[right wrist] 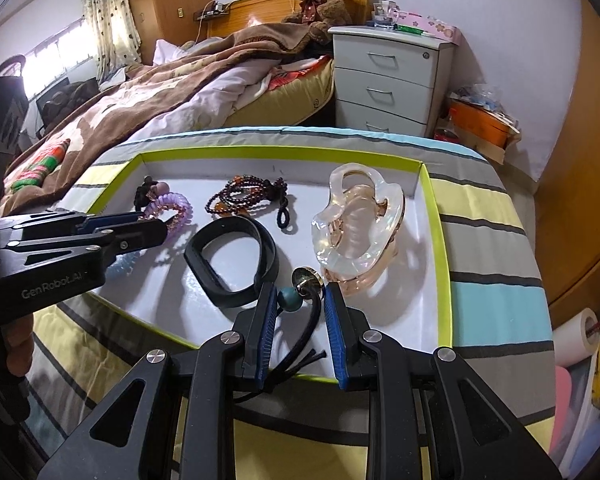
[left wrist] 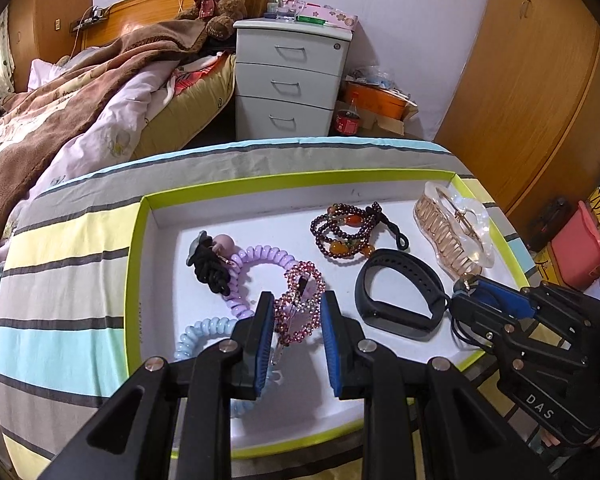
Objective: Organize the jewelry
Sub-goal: 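Carry the heart clip with the left tool while the right tool carries the hair tie to the box, then open the left tool over the box while the right tool releases the hair tie inside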
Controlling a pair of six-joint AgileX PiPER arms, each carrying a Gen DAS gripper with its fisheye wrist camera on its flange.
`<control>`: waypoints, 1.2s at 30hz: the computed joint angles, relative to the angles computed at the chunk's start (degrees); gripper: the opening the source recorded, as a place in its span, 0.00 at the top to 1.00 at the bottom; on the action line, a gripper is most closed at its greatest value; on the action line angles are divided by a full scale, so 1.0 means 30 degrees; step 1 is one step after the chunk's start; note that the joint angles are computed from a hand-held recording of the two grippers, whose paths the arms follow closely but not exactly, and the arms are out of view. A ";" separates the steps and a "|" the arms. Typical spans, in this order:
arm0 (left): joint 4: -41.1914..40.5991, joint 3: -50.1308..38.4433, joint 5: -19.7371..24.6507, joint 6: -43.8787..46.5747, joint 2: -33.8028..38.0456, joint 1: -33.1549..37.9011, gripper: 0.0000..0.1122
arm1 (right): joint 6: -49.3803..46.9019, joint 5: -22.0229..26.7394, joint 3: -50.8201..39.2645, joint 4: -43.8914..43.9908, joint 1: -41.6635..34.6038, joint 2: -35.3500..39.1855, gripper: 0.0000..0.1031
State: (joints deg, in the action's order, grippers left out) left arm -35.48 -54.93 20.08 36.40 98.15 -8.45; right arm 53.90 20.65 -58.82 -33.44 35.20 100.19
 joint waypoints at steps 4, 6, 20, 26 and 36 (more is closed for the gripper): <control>0.0232 -0.0040 -0.0037 -0.0267 0.0033 -0.0082 0.78 | -0.0275 -0.0059 0.0078 0.0239 -0.0023 -0.0085 0.76; 0.0345 -0.0036 -0.0079 -0.0352 0.0045 -0.0112 0.78 | -0.0290 -0.0091 0.0072 0.0237 -0.0044 -0.0061 0.76; 0.0182 0.0310 -0.0170 -0.0155 -0.0260 -0.0171 0.68 | 0.0037 -0.0006 0.0185 0.0007 0.0025 -0.0294 0.74; 0.0252 0.0430 -0.0137 -0.0189 -0.0458 -0.0155 0.67 | 0.0179 0.0141 0.0233 -0.0043 0.0079 -0.0468 0.71; 0.2208 0.1377 -0.0427 -0.2322 -0.1870 -0.0403 0.57 | 0.2628 0.0245 0.0976 -0.2004 0.0808 -0.1694 0.65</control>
State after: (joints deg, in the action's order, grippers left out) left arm -28.85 -50.79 18.80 29.43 92.54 -9.65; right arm 61.79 21.39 -55.89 -39.45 37.63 95.11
